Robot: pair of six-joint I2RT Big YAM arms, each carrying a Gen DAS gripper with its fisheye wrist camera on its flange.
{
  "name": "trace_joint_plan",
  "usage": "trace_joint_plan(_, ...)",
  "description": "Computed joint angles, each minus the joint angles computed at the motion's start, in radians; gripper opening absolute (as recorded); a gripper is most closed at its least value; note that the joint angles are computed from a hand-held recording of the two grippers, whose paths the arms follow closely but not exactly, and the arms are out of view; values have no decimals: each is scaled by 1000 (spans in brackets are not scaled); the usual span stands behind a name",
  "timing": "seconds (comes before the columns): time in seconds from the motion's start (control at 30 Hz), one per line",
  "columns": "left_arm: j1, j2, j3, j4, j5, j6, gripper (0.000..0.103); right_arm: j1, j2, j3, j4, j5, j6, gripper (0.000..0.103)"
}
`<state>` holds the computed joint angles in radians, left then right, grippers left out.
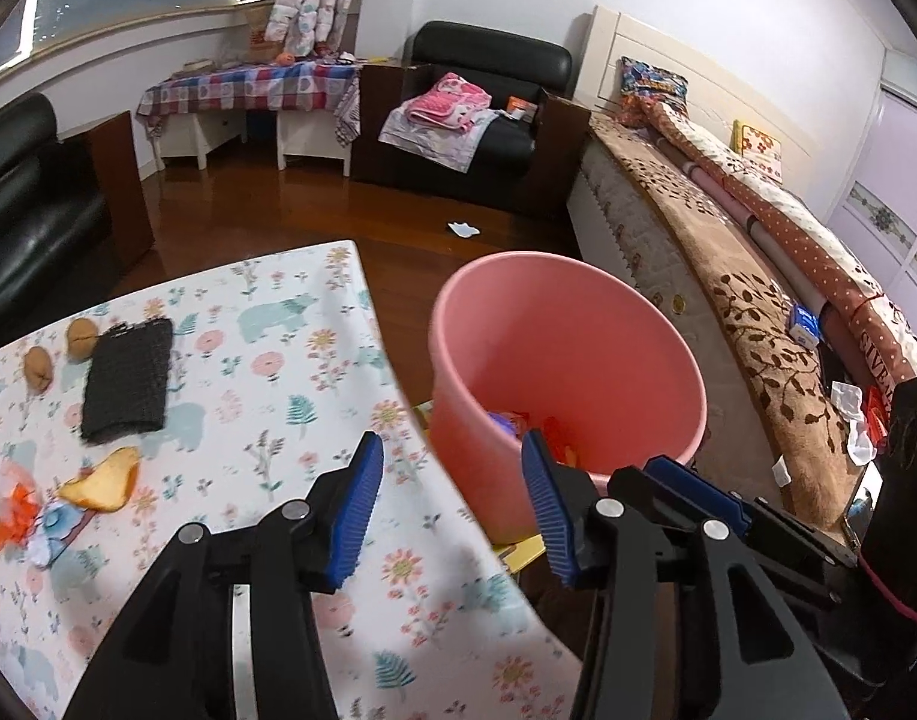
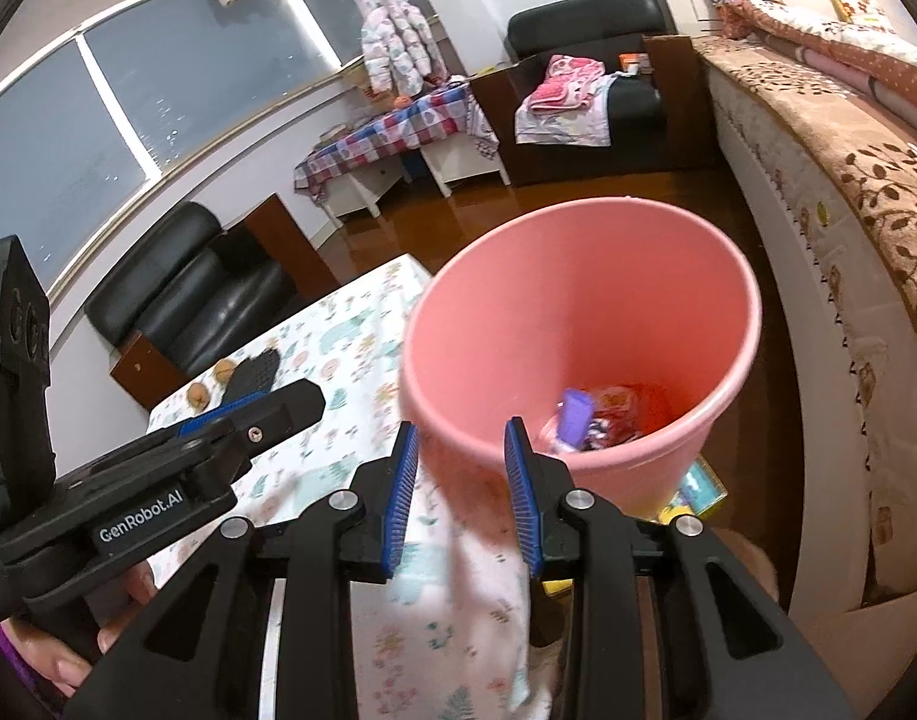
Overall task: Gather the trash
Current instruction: 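Move both open tools back to the plastic bag and yellow peel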
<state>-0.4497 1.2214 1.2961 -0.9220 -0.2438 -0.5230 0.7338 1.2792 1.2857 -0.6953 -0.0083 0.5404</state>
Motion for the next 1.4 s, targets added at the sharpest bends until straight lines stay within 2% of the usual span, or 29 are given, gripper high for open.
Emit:
trace_joint_plan(0.33, 45, -108, -97, -42, -75, -22, 51, 65, 66, 70, -39, -22, -29, 31)
trace_joint_plan(0.5, 127, -190, -147, -68, -93, -28, 51, 101, 126, 149, -66, -25, -68, 31)
trace_joint_plan(0.73, 304, -323, -228, -106, -93, -38, 51, 154, 220, 269, -108, -56, -122, 30)
trace_joint_plan(0.93, 526, -414, -290, -126, -1, -30, 52, 190, 312, 375, -126, -140, -122, 30)
trace_joint_plan(1.07, 705, -449, -323, -106, 176, -62, 57, 220, 370, 438, -150, -163, -133, 30)
trace_joint_plan(1.2, 764, -425, -321, -89, 257, -74, 58, 237, 434, 507, -164, -150, -145, 30)
trace_joint_plan(1.4, 740, -358, -314, -50, 276, -59, 59, 236, 510, 585, -220, -124, -131, 30)
